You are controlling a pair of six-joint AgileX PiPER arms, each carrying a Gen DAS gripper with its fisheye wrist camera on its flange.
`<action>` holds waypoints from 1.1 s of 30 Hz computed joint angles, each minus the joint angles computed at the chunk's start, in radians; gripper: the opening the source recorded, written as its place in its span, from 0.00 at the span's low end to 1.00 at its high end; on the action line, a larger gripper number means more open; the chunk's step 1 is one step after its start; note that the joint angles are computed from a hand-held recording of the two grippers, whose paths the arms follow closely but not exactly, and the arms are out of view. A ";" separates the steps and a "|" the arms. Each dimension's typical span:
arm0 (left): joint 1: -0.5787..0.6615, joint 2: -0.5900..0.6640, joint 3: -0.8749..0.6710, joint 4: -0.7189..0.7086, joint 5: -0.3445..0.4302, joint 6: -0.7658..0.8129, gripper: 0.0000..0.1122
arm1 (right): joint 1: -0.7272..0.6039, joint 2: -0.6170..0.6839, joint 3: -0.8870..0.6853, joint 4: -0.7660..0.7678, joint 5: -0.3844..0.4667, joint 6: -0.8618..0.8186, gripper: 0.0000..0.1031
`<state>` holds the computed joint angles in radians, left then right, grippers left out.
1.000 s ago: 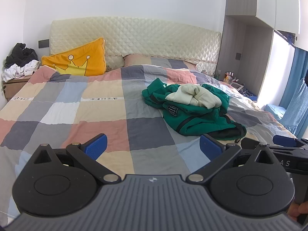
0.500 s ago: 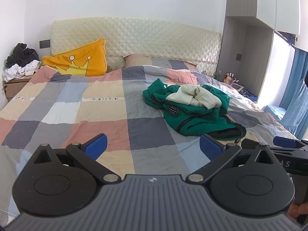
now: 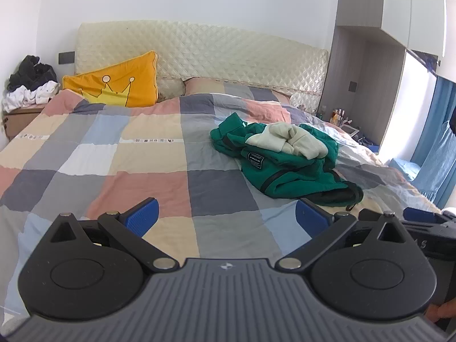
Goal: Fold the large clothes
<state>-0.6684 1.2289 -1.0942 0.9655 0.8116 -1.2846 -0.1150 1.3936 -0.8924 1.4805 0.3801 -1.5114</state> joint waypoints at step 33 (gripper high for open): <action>0.379 0.769 -1.094 -0.688 -0.001 0.774 0.92 | 0.011 0.665 -1.069 -0.794 0.171 1.033 1.00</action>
<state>-0.2897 1.9983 -2.1883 0.2779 0.8107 -0.5106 -0.1040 2.0584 -1.9611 0.6865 0.5511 -0.4785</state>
